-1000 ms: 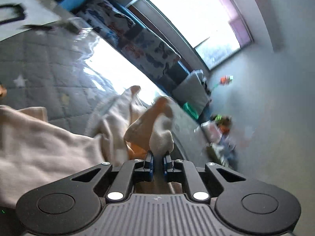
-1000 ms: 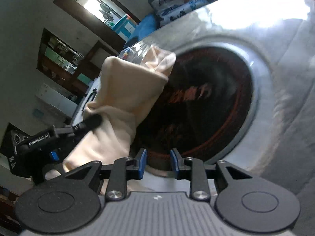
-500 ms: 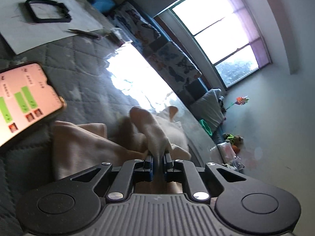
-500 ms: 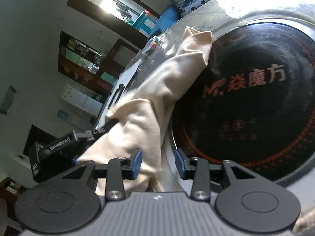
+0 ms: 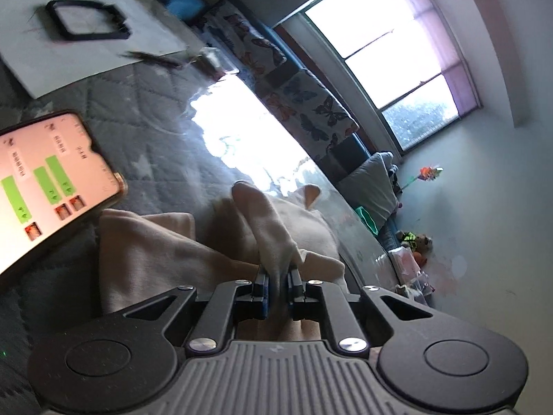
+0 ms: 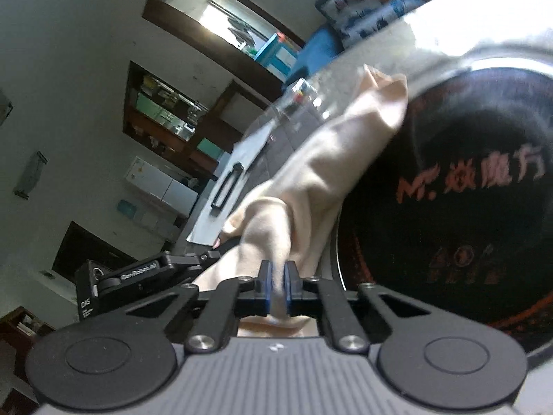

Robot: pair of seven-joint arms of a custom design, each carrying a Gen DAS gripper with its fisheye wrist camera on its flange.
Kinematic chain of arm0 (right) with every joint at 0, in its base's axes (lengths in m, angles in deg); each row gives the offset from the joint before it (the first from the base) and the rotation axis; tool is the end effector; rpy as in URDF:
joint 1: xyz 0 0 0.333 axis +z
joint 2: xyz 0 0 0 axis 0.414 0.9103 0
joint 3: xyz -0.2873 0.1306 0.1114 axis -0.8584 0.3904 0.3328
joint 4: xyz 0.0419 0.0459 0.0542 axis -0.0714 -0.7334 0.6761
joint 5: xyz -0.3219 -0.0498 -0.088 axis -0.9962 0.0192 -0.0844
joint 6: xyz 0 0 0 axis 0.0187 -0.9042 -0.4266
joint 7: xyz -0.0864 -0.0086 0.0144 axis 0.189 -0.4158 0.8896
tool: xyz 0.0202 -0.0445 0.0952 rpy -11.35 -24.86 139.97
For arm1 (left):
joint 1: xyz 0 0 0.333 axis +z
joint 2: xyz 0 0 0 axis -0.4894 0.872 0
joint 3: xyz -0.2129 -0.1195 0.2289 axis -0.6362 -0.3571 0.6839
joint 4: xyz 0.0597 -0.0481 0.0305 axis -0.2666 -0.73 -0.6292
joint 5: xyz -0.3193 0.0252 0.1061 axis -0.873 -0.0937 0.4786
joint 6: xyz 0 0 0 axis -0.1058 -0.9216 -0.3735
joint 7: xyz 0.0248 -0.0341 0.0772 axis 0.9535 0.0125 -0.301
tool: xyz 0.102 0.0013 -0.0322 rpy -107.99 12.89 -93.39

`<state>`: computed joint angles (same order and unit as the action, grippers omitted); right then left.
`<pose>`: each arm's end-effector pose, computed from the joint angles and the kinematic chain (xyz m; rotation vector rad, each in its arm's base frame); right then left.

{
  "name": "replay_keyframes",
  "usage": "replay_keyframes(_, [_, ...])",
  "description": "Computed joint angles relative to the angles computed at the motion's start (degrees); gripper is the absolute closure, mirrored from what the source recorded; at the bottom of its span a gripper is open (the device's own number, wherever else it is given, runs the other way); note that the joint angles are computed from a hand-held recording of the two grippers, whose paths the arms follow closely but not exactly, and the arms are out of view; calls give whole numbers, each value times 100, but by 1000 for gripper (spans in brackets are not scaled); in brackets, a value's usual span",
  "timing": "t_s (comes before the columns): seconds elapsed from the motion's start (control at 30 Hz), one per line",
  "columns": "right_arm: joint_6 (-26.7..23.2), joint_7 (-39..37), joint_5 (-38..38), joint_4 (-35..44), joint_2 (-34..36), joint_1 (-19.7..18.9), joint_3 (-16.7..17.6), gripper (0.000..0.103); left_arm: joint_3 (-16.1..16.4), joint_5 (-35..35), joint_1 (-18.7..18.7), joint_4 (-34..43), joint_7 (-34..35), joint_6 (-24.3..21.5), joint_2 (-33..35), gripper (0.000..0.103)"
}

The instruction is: Fold clothes

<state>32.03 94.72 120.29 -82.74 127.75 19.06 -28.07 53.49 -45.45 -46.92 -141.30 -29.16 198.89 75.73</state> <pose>0.7525 0.1087 0.3843 -1.7822 1.0395 0.6009 0.5816 -0.1840 0.3839 -2.3504 0.9339 -1.4971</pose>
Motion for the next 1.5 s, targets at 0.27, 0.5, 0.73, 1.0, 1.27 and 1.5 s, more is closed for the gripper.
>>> replay_keyframes(0.27, [596,-1339,578,-1393,-1254,-433,-290,98,-109,520,-160,621,403,-277,159,90])
replay_keyframes(0.5, [2153,-3395,1089,-3488,-3064,-683,-718,98,-746,1884,85,1964,641,-1196,861,81])
replay_keyframes(0.73, [3972,-5460,1472,-5064,-4196,-213,-1202,92,-1282,2623,328,2422,1092,-2303,1113,78])
replay_keyframes(1.0, [2905,-4872,542,-4053,-3432,99,-1343,70,492,1984,-875,1299,731,-2151,256,72])
replay_keyframes(1.27, [4083,-7367,249,-4203,-3051,709,-609,41,1689,1560,-1742,413,413,-2109,-238,72])
replay_keyframes(1.5, [5197,-6668,156,-3178,-2101,913,-359,90,2421,1254,-2333,67,538,-1928,-395,72])
